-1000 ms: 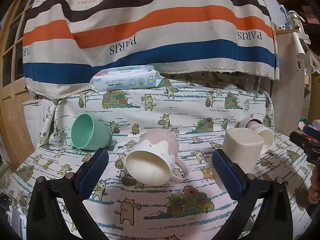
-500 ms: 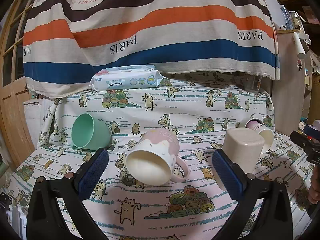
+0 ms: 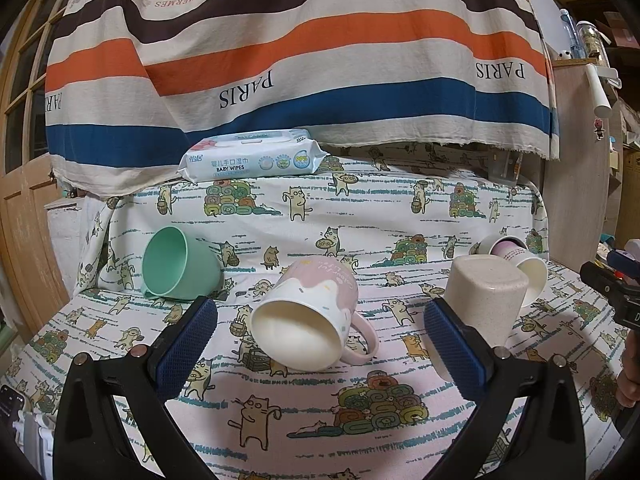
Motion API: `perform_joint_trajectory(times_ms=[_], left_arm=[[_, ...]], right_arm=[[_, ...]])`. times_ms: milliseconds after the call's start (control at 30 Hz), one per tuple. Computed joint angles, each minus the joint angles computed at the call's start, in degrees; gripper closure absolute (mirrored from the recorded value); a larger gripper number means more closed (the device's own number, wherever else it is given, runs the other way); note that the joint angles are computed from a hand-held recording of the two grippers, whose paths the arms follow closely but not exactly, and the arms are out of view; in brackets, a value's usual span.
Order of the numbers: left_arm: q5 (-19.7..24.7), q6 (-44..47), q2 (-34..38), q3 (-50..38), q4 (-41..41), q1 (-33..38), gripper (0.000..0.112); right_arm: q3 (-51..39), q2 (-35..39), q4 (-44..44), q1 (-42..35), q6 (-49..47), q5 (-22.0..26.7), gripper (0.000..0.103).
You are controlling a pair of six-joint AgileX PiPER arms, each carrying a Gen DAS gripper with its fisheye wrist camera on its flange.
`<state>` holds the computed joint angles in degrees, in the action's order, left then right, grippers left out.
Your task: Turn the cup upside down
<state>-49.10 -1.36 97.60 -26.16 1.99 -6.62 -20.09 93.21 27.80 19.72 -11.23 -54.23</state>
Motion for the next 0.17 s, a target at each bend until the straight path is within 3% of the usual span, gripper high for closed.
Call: perform_joint_trajectory(times_ms=[167], left_arm=[[-0.1, 0.0, -0.1, 0.1, 0.1, 0.0, 0.010]], right_arm=[[0.0, 0.0, 0.0, 0.0, 0.0, 0.0, 0.001]])
